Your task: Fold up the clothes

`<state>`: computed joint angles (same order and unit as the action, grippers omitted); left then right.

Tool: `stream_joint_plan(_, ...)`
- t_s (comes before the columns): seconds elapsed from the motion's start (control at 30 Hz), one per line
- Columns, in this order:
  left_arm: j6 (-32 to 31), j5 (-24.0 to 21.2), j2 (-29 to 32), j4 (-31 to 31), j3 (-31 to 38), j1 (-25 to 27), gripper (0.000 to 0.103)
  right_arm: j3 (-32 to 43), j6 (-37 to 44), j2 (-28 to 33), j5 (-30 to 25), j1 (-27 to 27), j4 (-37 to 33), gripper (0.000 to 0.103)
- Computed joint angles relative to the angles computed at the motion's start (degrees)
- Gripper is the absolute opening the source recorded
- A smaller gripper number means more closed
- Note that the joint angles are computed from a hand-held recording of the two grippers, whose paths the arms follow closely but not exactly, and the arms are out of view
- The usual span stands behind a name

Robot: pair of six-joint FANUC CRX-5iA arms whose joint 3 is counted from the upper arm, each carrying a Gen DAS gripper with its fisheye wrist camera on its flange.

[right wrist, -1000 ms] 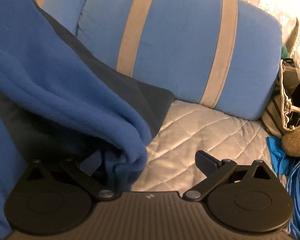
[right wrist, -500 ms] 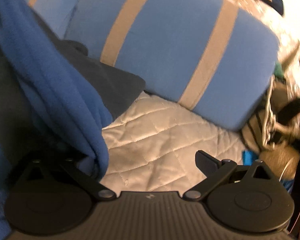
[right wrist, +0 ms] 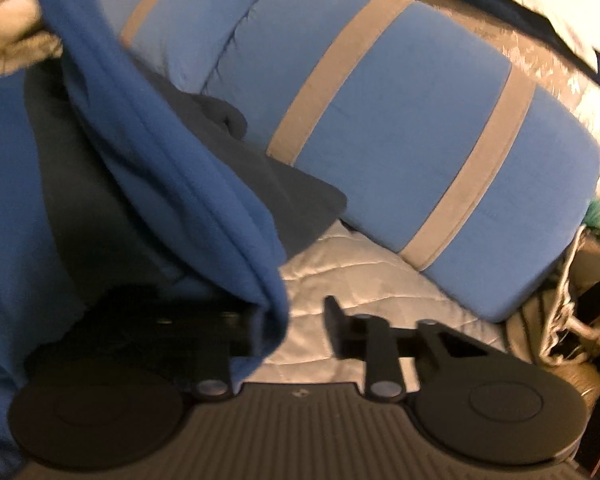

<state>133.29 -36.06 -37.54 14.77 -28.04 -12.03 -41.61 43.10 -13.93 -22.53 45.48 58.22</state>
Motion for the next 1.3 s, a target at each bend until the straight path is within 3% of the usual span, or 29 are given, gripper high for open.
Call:
stream_joint_plan(0.2,-13.01,-7.64,-3.63,6.55,-6.26,3.93,0.017,3.19,2.57,0.47,0.23,-0.24,-14.15,0.037)
stream_joint_plan(0.33,-18.66,-11.43,-6.85,8.36,-10.80,5.59,0.017,2.84,0.08,1.29,0.63,-0.46,-13.49,0.037)
stream_joint_plan(0.6,-19.76,-16.56,-6.55,3.07,-12.43,2.61,0.018,2.88,-0.84,1.83,-0.44,-0.15,-13.42,0.038)
stream_joint_plan(0.67,-19.41,-17.79,-6.12,0.34,-12.08,1.04,0.018,2.62,-1.38,2.03,-1.01,0.09,-11.63,0.043)
stream_joint_plan(0.7,-19.13,-18.13,-6.19,-0.17,-12.41,0.69,0.018,2.04,-2.78,2.10,-1.60,0.28,-8.84,0.050)
stream_joint_plan(0.8,-16.48,-16.77,-6.62,-2.06,-13.09,-0.73,0.018,0.11,-6.07,2.30,-2.99,0.47,0.26,0.057)
stream_joint_plan(1.03,-10.92,-15.98,-6.02,-7.97,-11.59,-4.87,0.018,-0.92,-5.08,1.66,-5.00,1.88,6.80,0.067)
stream_joint_plan(1.17,-7.72,-15.47,-5.45,-11.02,-10.67,-6.74,0.018,-1.30,-4.18,1.28,-4.17,1.86,7.29,0.063)
stream_joint_plan(1.23,-3.27,-16.23,-3.96,-16.85,-8.10,-10.64,0.018,-0.87,-2.18,1.41,-4.22,2.25,4.95,0.043)
stream_joint_plan(1.3,1.96,-18.21,-1.74,-24.19,-4.62,-15.88,0.018,0.03,-0.19,1.87,-5.14,2.71,1.39,0.038)
